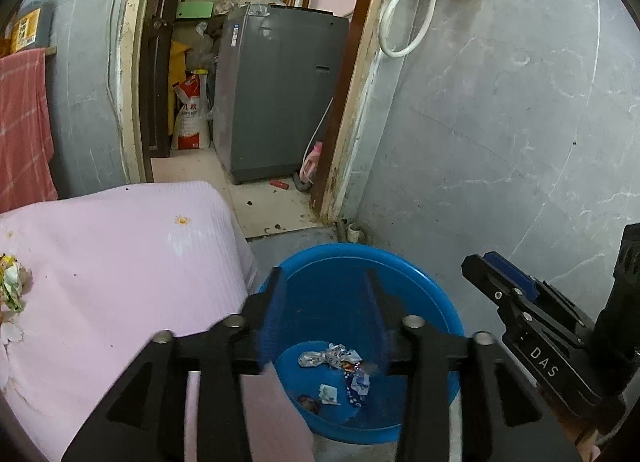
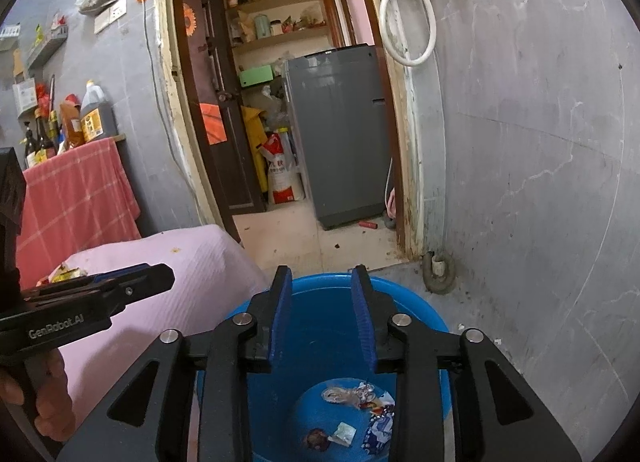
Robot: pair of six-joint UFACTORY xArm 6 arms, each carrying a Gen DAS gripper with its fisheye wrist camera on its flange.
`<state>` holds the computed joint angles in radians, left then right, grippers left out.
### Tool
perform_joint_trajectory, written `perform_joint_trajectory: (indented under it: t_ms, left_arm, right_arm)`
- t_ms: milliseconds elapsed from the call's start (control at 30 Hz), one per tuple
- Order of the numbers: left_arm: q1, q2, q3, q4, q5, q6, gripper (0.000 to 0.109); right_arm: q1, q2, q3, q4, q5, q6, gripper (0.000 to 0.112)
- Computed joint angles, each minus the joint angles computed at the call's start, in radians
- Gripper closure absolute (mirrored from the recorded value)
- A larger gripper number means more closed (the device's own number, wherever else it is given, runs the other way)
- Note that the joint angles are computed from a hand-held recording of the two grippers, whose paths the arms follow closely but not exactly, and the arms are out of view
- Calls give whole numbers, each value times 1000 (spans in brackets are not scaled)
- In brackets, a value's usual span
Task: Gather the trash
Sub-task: 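Move both open tools back over the trash pile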
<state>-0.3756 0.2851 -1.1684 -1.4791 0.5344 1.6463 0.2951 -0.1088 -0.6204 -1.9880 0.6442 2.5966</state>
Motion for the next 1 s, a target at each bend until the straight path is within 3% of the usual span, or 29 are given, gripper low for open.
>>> perform_joint_trajectory:
  t_ms: [100, 200, 400, 467, 533, 833, 1000]
  left_arm:
    - [5, -10, 4, 0, 4, -5, 69]
    - [18, -26, 11, -2, 15, -17, 60]
    - [56, -77, 34, -89, 21, 27, 33]
    - [74, -103, 49, -143, 15, 68, 19]
    - [98, -129, 65, -219, 12, 129, 13]
    - [245, -212, 101, -388, 75, 277, 7]
    - [331, -241, 106, -407, 95, 315, 7]
  right_arm:
    - [4, -13, 6, 10, 4, -11, 79]
    - [14, -29, 11, 22, 15, -25, 76]
    - [64, -80, 19, 62, 73, -78, 62]
    - [83, -98, 19, 77, 92, -100, 59]
    - [113, -113, 17, 91, 129, -117, 40]
    - [258, -113, -51, 77, 288, -155, 11]
    - [328, -64, -124, 47, 353, -167, 9]
